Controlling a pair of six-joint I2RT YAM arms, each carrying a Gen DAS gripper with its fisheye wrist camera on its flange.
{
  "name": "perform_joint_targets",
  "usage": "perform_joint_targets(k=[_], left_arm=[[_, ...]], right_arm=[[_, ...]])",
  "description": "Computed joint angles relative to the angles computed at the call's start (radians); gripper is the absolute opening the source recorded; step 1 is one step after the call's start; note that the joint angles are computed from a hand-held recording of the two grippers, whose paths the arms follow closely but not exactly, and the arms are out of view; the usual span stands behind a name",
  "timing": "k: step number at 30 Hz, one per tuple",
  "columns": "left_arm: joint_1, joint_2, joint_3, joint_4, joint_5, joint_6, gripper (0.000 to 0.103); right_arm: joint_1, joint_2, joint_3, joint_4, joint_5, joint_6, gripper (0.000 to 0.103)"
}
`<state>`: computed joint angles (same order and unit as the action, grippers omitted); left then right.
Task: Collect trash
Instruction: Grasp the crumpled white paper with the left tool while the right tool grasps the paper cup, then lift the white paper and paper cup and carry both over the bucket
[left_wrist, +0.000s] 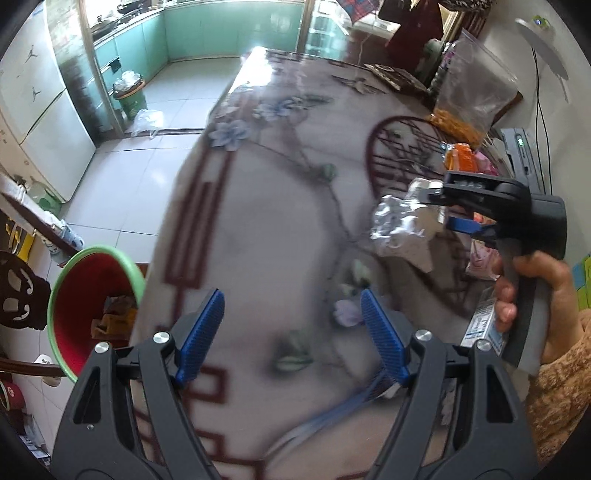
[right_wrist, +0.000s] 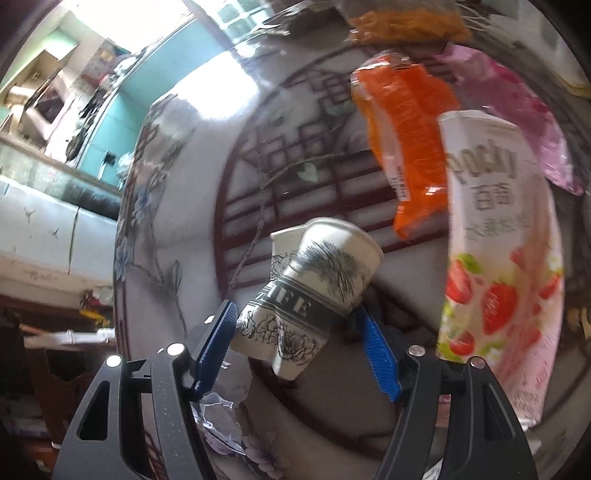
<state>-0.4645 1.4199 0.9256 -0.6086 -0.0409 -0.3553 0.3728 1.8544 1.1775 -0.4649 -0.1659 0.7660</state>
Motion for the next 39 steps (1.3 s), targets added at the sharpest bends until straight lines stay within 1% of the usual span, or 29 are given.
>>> perform_joint_targets(k=[3, 4, 7, 13, 19, 20, 21, 22, 23, 26, 29, 33, 39], left_arm=[[-0.036, 0.066, 0.052, 0.002, -0.010, -0.021, 0.074], [-0.042, 0.083, 0.064, 0.005, -0.010, -0.024, 0.074], [-0.059, 0.150, 0.118, 0.018, 0.001, -0.023, 0.074], [-0.095, 0.326, 0.259, 0.051, 0.039, -0.007, 0.074], [-0.115, 0.515, 0.407, 0.063, 0.100, 0.001, 0.073], [-0.115, 0.531, 0.418, 0.062, 0.106, 0.005, 0.066], [-0.116, 0.554, 0.436, 0.055, 0.115, 0.009, 0.056], [-0.114, 0.578, 0.454, 0.044, 0.132, 0.014, 0.052], [-0.112, 0.587, 0.458, 0.043, 0.144, 0.013, 0.044], [-0.107, 0.581, 0.443, 0.063, 0.154, 0.008, 0.039], [-0.091, 0.544, 0.409, 0.075, 0.164, 0.006, 0.038], [-0.070, 0.454, 0.345, 0.090, 0.161, -0.006, 0.038], [-0.053, 0.272, 0.223, 0.092, 0.117, -0.016, 0.038]], right_arm=[[-0.013, -0.007, 0.000, 0.008, -0.038, -0.054, 0.042], [-0.017, -0.011, 0.001, 0.007, -0.044, -0.070, 0.040], [-0.040, -0.039, -0.015, 0.027, -0.071, -0.091, 0.040], [-0.110, -0.146, -0.043, 0.010, -0.040, -0.164, 0.040], [-0.144, -0.161, -0.049, 0.013, -0.025, -0.180, 0.040], [-0.146, -0.164, -0.052, 0.012, -0.022, -0.181, 0.040], [-0.140, -0.164, -0.053, 0.014, -0.010, -0.179, 0.040], [-0.133, -0.164, -0.053, 0.012, 0.006, -0.183, 0.040], [-0.125, -0.162, -0.049, 0.009, 0.018, -0.182, 0.040], [-0.102, -0.168, -0.042, 0.000, 0.061, -0.187, 0.040], [-0.077, -0.188, -0.041, -0.008, 0.093, -0.193, 0.040], [-0.034, -0.213, -0.029, -0.031, 0.136, -0.196, 0.040], [0.044, -0.276, -0.030, -0.069, 0.195, -0.180, 0.040]])
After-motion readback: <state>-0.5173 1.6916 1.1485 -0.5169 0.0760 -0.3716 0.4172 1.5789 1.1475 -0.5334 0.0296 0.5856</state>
